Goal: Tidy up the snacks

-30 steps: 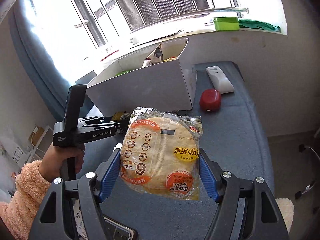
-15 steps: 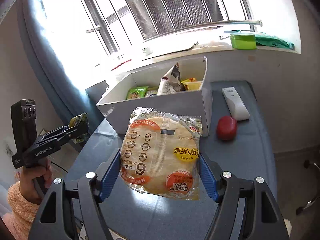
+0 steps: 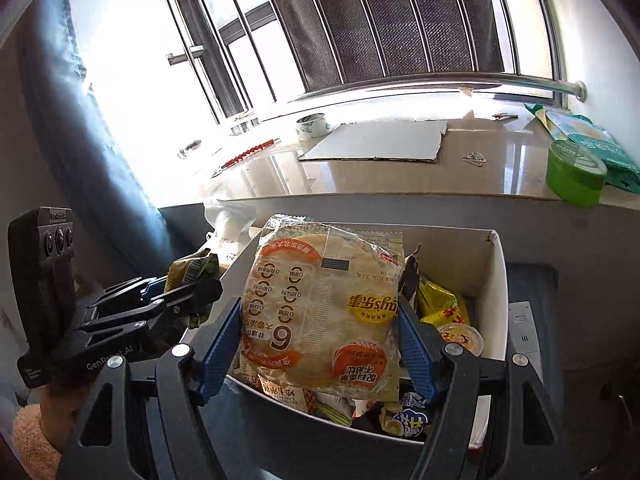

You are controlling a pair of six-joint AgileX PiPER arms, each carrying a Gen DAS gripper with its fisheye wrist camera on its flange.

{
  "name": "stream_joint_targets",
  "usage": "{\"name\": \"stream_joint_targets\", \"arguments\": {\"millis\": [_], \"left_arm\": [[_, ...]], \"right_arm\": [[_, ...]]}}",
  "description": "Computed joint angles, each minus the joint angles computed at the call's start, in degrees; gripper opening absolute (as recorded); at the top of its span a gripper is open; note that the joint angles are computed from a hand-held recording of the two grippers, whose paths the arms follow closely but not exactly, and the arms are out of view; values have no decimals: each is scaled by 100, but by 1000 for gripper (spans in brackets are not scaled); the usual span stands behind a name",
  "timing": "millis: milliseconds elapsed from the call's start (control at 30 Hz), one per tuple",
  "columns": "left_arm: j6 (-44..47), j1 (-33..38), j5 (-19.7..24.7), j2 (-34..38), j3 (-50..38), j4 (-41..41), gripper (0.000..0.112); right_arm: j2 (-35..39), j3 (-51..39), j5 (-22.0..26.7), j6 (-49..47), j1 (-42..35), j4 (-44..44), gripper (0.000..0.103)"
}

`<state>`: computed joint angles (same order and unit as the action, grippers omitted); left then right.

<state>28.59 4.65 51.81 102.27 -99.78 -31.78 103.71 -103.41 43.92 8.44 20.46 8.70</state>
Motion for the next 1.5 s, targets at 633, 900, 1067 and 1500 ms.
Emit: {"name": "stream_joint_targets", "arguments": {"millis": [633,900,1067,1500], "left_arm": [[-27,-169,-2211,-2448,2931,973,103],[757,371,-1181,-4104,3995,-227,103],[159,263,-894,-5267,4633,267,103],[-1802,-1011,-325,-6772,5269,1658,103]], "right_arm": [[-1015,1498,-1125,473,316,-625,103],[-2888,3440,-1266,3900,1782,-4534,103],[-3888,4306,-689,4762,2665,-5151,103],[-4956,5324,2263,7439,5941,-6578,103]]}}
